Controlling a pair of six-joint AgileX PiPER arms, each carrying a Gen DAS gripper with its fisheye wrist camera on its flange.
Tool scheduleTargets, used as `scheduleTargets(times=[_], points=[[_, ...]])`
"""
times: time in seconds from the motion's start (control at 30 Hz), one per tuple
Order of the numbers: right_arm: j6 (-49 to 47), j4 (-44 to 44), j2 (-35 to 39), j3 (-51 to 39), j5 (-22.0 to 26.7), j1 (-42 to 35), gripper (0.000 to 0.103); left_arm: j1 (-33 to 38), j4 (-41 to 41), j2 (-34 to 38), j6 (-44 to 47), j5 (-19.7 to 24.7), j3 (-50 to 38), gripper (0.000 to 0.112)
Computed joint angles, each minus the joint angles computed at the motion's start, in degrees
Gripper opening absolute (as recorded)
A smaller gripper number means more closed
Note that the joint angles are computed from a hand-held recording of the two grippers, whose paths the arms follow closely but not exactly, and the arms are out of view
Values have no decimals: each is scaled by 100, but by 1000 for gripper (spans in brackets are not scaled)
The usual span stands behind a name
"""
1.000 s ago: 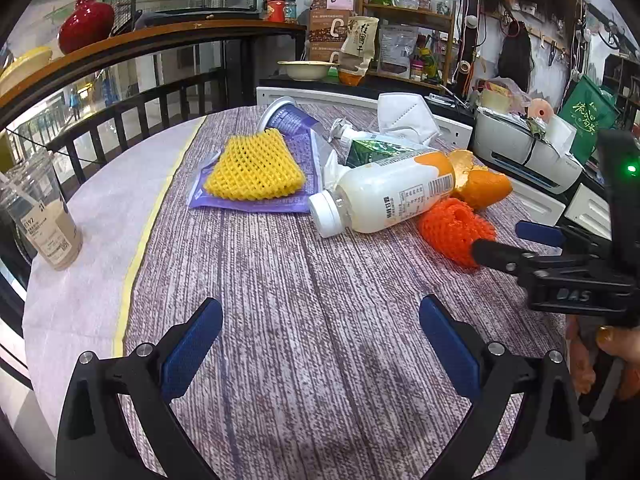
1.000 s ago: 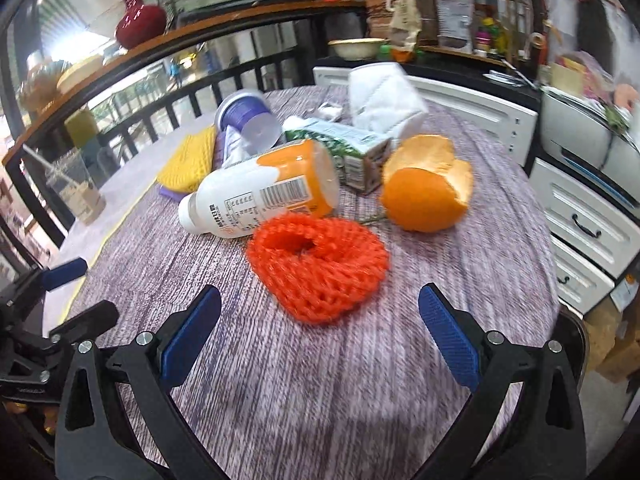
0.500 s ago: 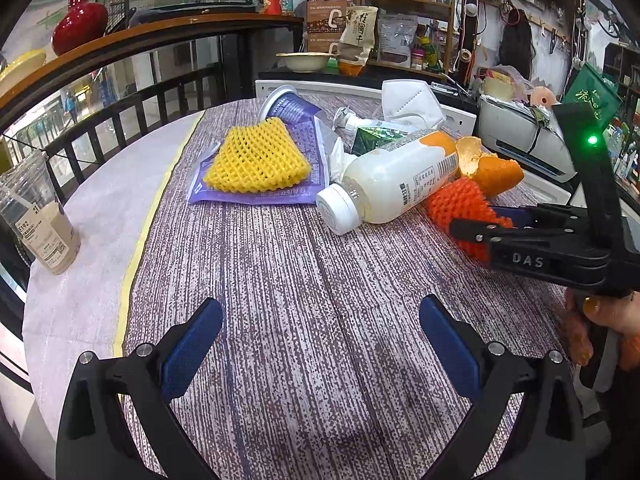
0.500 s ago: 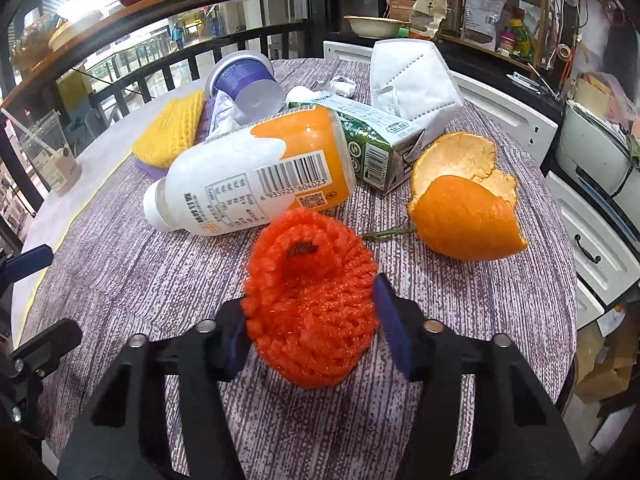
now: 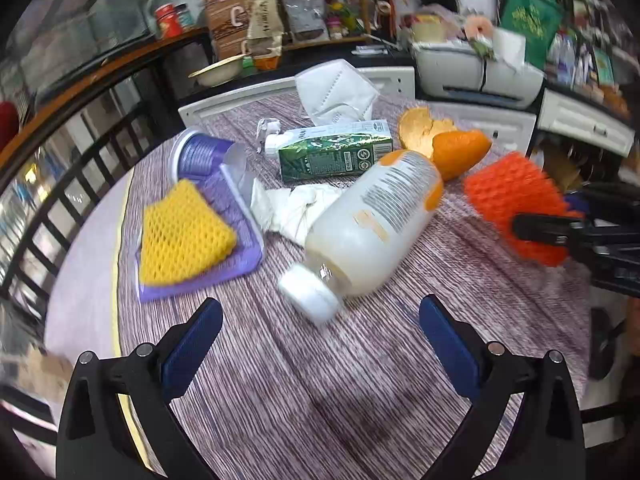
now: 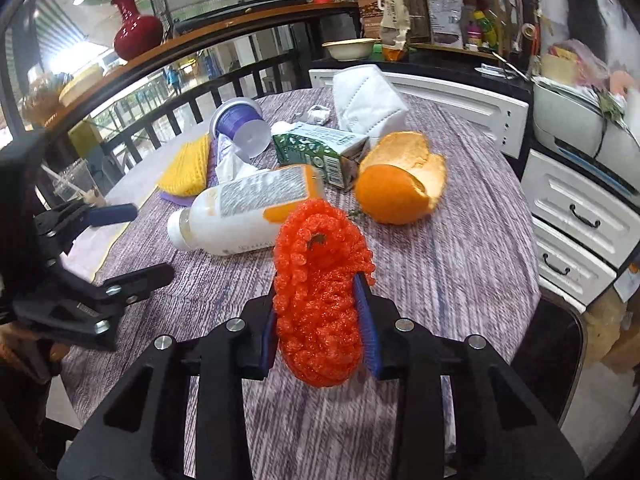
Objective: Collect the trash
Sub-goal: 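Grasp the orange mesh net with the right gripper and lift it, then grasp the white bottle with the left gripper while the right holds the net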
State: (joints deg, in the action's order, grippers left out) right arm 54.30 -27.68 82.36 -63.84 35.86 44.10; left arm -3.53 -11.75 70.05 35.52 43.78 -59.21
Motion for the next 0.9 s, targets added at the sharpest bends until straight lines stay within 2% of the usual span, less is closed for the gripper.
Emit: scheduleTargets(times=[0.13,0.23,0.4,0.5,0.6,0.73,0.9], points=[[285,-82,-468,440,51,22,35,-440,188,342,113,132,-358,97],[375,-14,-792,766,47,-16,35,-931,954,701,-309,142,-622,97],[607,35,-1209,1265,55,-44,35,-1183,1048,1493,-63,814,-1390,92],[778,52,-1414,1557,-9,-66,35,-1360,1260,1902,-236,1035,-1721,84],[870,83,-1595,1760,-64,-92,35,-1296,951,2083,-119,1203,-1984,74],[1021,23,-1822,1962,-94,-106,35,-1373,1005,1882,-282,1005,-1727,62],[1310,-131,-2002,2154,-171,-144,35,-1556,1056,1286,-635,461,-956,61]])
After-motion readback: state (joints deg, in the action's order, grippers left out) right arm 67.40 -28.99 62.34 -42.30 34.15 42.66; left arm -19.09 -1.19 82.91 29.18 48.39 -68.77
